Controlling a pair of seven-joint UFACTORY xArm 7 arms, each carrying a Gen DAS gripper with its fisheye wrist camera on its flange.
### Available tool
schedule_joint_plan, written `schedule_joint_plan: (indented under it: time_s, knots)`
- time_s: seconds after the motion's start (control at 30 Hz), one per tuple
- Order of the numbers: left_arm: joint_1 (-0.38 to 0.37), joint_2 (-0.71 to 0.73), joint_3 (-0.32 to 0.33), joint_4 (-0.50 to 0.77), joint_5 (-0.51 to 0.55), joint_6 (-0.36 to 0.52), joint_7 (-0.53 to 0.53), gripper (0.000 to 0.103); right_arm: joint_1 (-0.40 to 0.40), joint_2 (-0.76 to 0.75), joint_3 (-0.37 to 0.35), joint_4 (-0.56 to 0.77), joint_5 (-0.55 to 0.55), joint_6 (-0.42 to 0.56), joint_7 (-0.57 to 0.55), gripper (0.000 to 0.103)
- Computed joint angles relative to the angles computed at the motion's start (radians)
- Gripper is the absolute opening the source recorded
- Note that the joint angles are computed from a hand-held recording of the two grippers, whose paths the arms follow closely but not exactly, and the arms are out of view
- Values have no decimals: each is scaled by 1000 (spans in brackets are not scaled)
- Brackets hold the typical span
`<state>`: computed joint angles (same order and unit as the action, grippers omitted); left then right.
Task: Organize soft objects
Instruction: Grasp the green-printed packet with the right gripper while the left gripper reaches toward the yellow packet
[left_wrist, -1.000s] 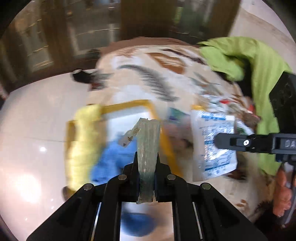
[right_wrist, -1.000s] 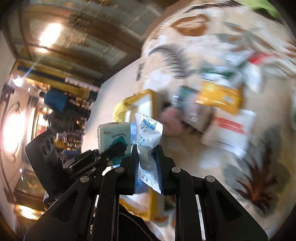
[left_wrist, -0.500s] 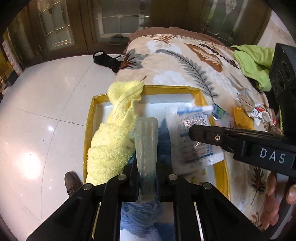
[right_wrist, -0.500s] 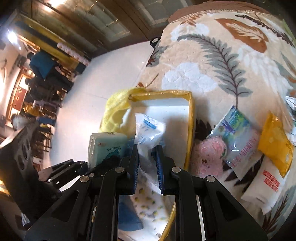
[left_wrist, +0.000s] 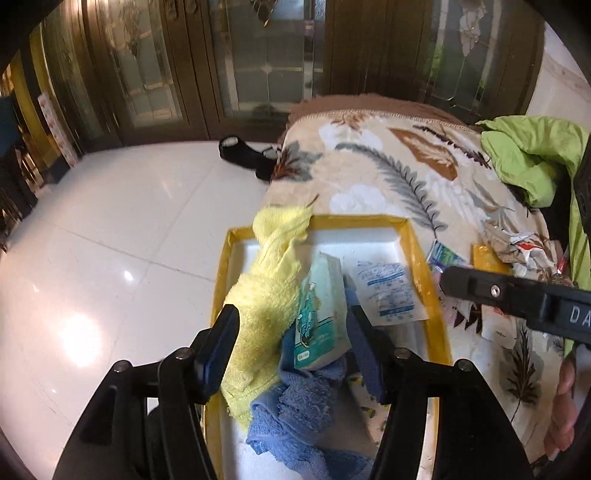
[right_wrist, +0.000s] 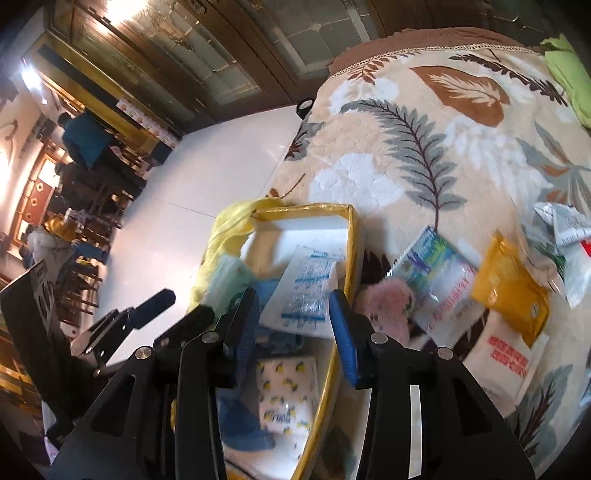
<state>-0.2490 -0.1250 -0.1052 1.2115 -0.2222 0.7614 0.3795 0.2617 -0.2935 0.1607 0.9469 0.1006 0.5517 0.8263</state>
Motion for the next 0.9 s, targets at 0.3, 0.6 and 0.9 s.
schedule_joint_plan:
  time_s: [0.3,0.6,0.9]
  knots:
    - [-57,-107,-24,-84,-19,-52,0,65,-1,-252,13,-188,19,38,64,40]
    - [-129,-114,-23,-50,-147,82,-6,65,-46,-590,25,-369,1,213,159,40]
    - [-161,-59,-86,-28,-84,96,-75,67,-77,-838,-13,-534,45,277,231,40]
